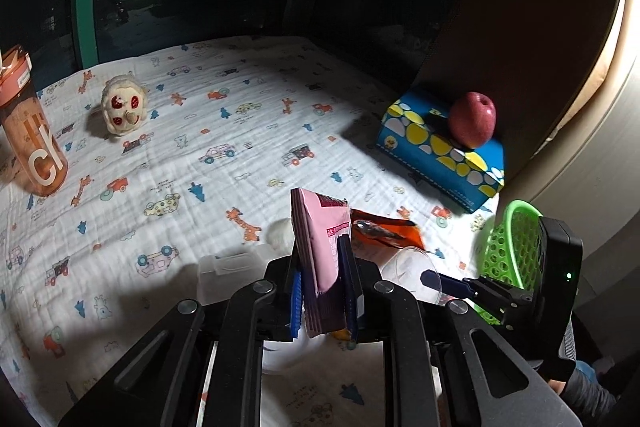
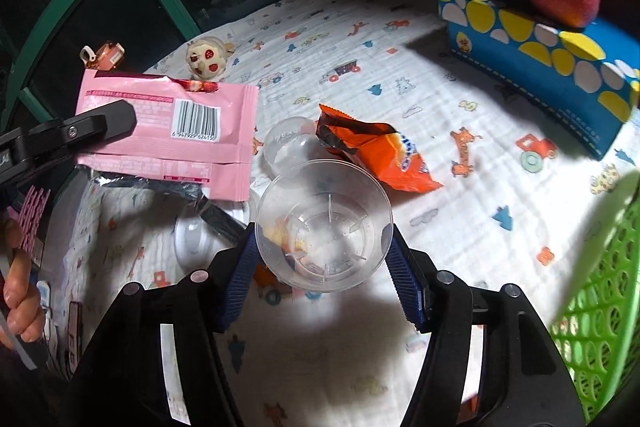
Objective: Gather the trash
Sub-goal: 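Grasp the pink snack wrapper with the left tool while the right tool grasps a clear cup, then release the pink wrapper and the clear cup into the green basket with both tools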
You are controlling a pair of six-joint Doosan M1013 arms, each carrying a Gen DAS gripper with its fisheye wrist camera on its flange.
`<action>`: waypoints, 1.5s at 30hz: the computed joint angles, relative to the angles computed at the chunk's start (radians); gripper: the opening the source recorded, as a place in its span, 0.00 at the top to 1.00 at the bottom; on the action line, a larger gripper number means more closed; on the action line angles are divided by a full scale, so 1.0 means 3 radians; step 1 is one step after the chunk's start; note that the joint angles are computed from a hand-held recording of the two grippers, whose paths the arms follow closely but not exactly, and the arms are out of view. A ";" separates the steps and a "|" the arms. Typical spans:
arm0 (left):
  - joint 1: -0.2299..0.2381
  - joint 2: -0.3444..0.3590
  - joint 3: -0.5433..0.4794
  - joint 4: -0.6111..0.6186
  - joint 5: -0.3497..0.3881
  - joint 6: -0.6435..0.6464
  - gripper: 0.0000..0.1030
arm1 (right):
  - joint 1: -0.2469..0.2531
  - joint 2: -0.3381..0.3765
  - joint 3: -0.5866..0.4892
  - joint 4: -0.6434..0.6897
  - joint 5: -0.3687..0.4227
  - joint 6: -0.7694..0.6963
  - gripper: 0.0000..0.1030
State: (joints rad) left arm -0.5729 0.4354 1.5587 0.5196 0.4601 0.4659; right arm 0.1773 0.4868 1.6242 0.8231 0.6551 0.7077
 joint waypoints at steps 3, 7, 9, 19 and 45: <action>-0.0049 -0.0020 -0.0017 0.0019 -0.0031 0.0033 0.84 | -0.0057 -0.0102 0.0103 0.0094 -0.0024 -0.0114 0.40; -0.0118 -0.0050 -0.0046 0.0033 -0.0093 0.0082 0.84 | -0.0146 -0.0247 0.0259 0.0213 -0.0092 -0.0247 0.40; -0.0148 -0.0055 -0.0068 0.0050 -0.0106 0.0104 0.84 | -0.0200 -0.0310 0.0327 0.0272 -0.0115 -0.0292 0.40; -0.0270 0.0093 -0.0325 -0.0496 -0.0279 0.0753 0.84 | -0.0482 -0.0571 0.0550 0.0426 -0.0331 -0.0442 0.40; -0.0536 0.0872 -0.1435 -0.1976 0.0192 0.2443 0.83 | -0.1065 -0.0757 0.0786 0.0130 -0.0805 0.0062 0.40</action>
